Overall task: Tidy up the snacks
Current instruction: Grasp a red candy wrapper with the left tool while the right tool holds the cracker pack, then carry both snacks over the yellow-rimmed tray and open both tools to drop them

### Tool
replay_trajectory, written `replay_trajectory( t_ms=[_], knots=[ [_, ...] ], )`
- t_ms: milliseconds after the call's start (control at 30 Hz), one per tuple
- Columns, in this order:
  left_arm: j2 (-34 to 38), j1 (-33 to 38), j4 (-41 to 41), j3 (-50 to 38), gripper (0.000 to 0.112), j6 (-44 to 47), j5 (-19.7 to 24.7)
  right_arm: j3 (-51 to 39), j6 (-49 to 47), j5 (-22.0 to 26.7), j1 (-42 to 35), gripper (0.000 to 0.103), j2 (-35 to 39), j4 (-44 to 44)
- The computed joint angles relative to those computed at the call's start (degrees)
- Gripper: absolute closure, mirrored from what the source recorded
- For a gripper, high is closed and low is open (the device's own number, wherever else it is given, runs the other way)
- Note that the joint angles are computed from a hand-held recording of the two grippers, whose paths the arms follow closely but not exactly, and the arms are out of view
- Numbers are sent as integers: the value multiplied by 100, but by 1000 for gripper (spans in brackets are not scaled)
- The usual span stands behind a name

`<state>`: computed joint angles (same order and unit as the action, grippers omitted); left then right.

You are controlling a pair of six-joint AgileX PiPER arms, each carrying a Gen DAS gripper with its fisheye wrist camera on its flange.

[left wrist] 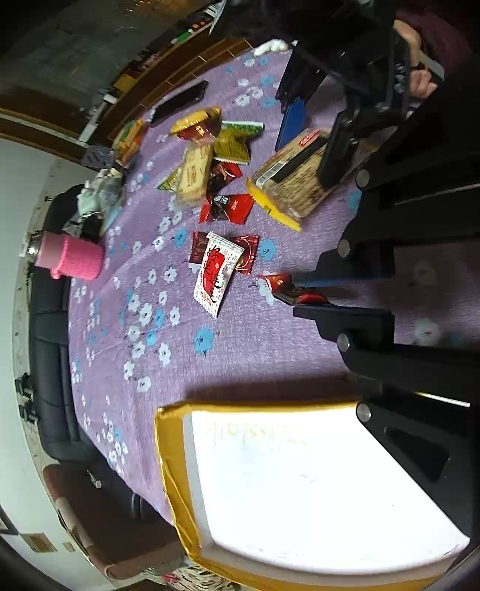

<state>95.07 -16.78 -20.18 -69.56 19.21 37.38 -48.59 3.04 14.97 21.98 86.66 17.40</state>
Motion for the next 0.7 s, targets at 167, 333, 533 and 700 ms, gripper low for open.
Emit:
replay_trajectory(
  t_ms=[167,333,533,700],
  knots=[
    [-192,76,-262,252,103,304,35,38,-231,-83,-17,34,-13,310],
    [-53,-214,197,291,57,-51,-42,75,-90,-149,20,34,-13,198],
    [266,-1082,2021,339,65,-1339,-393,189,-562,-218,-71,34,-108,719],
    [93,-1025,1789,516,86,-1215,-628,212,-821,-240,-89,34,-119,994]
  ],
)
